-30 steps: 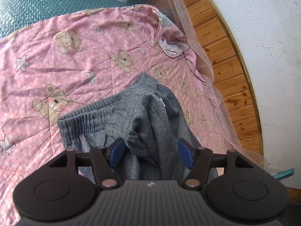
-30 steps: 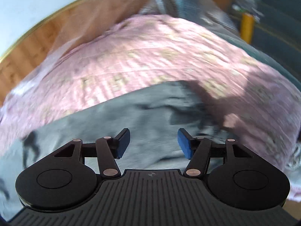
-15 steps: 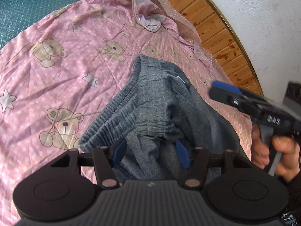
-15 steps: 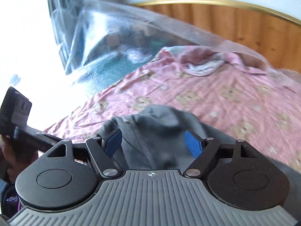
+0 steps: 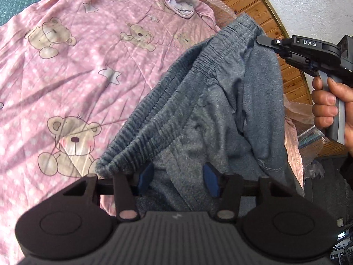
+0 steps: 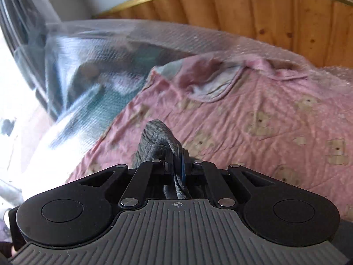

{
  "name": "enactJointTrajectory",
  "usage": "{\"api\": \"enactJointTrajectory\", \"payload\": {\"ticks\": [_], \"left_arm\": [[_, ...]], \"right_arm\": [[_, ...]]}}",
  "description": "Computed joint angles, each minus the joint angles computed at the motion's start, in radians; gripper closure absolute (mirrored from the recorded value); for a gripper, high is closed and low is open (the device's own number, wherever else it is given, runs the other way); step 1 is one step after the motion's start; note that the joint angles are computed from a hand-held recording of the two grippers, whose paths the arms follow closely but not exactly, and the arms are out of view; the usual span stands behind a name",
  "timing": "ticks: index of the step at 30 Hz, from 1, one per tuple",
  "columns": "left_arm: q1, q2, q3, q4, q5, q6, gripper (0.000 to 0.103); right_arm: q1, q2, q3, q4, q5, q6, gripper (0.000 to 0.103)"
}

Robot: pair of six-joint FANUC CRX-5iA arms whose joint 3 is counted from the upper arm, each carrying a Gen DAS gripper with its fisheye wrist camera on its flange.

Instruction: Fold clothes

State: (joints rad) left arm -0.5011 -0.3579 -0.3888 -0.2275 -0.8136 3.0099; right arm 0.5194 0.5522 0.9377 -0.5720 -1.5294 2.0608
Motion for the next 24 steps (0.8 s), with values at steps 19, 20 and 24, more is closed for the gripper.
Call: {"api": "enactJointTrajectory", "payload": {"ticks": [19, 20, 24], "left_arm": [[0.054, 0.016, 0.109, 0.068, 0.069, -0.177, 0.051], [0.095, 0.036, 0.088, 0.132, 0.121, -0.286, 0.052], [0.189, 0.119, 0.072, 0.154, 0.022, -0.272, 0.088]], "right_arm": [[-0.075, -0.061, -0.086, -0.138, 0.073, 0.094, 0.1], [-0.078, -0.064, -0.087, -0.145, 0.066, 0.099, 0.1], [-0.101, -0.088, -0.094, -0.192, 0.016, 0.139, 0.1]]}}
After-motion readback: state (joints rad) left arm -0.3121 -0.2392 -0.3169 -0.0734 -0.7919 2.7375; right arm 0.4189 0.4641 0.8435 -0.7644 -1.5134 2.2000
